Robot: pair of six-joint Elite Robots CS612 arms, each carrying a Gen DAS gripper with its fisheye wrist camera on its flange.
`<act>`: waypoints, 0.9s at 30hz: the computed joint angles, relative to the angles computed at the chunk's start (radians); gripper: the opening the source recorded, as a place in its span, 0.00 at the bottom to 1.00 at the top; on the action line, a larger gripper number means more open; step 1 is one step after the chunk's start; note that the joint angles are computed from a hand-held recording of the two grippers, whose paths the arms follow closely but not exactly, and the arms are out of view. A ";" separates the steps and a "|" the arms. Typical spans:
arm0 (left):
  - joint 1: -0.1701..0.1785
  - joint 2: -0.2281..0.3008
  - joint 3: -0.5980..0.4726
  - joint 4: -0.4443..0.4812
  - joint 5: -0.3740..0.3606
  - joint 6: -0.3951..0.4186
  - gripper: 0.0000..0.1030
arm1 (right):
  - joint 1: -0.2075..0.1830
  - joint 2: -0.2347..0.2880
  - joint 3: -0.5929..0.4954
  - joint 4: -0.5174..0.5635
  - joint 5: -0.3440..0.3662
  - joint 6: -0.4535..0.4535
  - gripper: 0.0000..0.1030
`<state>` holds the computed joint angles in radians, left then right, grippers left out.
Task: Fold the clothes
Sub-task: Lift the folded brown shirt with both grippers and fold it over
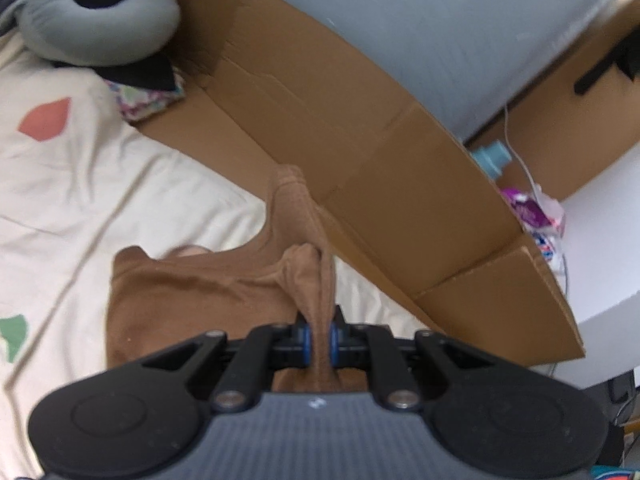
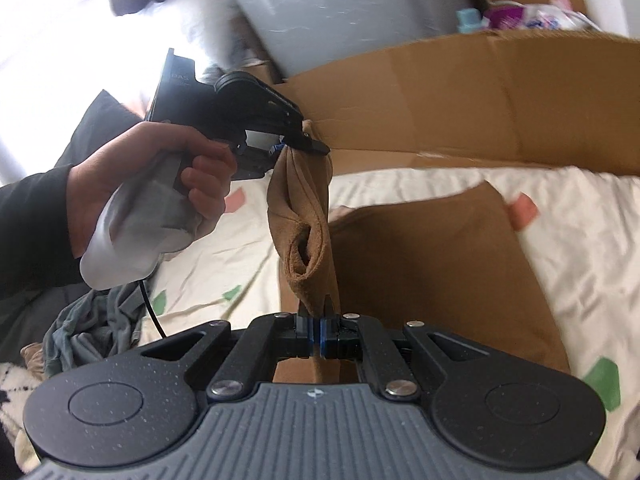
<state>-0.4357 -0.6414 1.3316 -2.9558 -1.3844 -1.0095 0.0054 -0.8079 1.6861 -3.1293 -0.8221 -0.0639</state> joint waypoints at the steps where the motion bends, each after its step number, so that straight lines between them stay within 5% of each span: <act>1: -0.002 0.009 -0.013 0.004 -0.002 0.006 0.09 | -0.003 0.003 0.002 -0.005 -0.006 0.009 0.01; 27: -0.054 0.179 -0.279 0.186 -0.035 0.143 0.09 | -0.067 0.056 0.035 -0.049 -0.137 0.192 0.01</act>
<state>-0.4895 -0.4620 1.0525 -2.7694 -1.4191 -0.8667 -0.0615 -0.7516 1.7211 -3.1787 -0.9587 0.1281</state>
